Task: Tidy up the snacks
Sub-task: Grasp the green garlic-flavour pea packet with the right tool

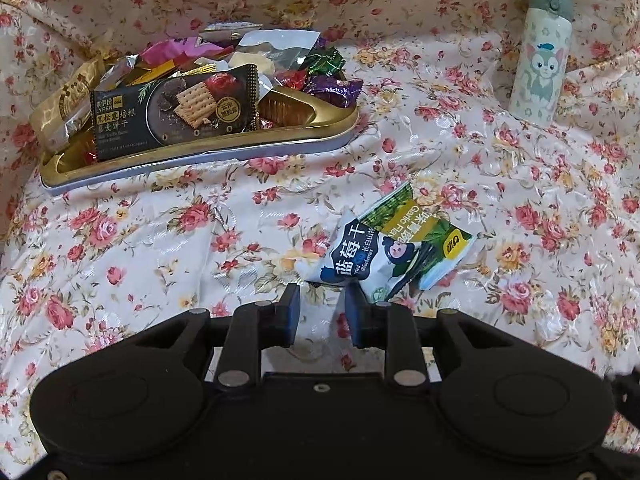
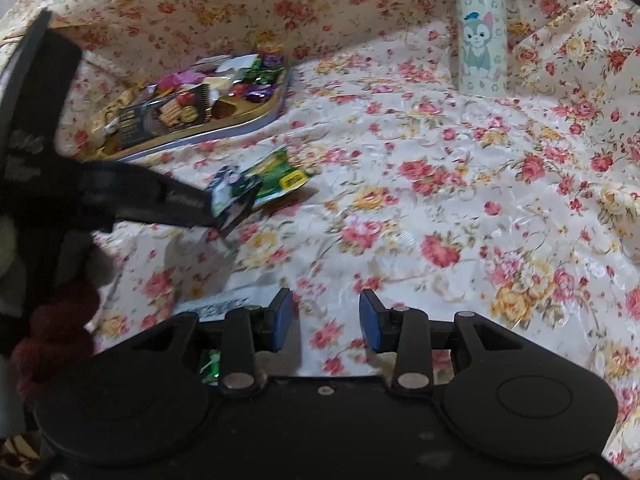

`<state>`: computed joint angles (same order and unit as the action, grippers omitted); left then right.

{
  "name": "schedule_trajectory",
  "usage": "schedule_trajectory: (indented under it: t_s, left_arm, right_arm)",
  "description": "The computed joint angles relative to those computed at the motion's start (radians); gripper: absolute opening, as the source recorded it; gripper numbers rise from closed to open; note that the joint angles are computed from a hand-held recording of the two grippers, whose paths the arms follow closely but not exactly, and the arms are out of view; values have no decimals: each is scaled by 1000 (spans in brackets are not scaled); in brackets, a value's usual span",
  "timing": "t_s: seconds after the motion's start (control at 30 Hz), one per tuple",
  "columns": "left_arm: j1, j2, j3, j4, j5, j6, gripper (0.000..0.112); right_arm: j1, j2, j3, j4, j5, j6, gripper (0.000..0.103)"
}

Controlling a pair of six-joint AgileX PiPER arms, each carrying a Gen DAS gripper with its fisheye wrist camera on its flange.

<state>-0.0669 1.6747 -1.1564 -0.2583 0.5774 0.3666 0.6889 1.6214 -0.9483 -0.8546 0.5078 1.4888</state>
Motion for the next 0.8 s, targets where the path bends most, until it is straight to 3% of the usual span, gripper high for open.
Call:
schedule_trajectory:
  t_s: [0.2,0.4,0.6,0.8]
  left_arm:
    - [21,-6,8,-19,10,28,37]
    - [52,2,2,-85,30,77,38]
    - [88,11,-6,-170,59,149,38]
    - [115,11,-1,-237,73,226,38]
  right_arm:
    - [-56,16,-10,-115,-57,70,39]
    - [-125,73,-99,-171,-127,36,40]
    - [-167,147,-212,-75,-170,-182,41]
    - [-195,260,-366,223,-180,-575,42]
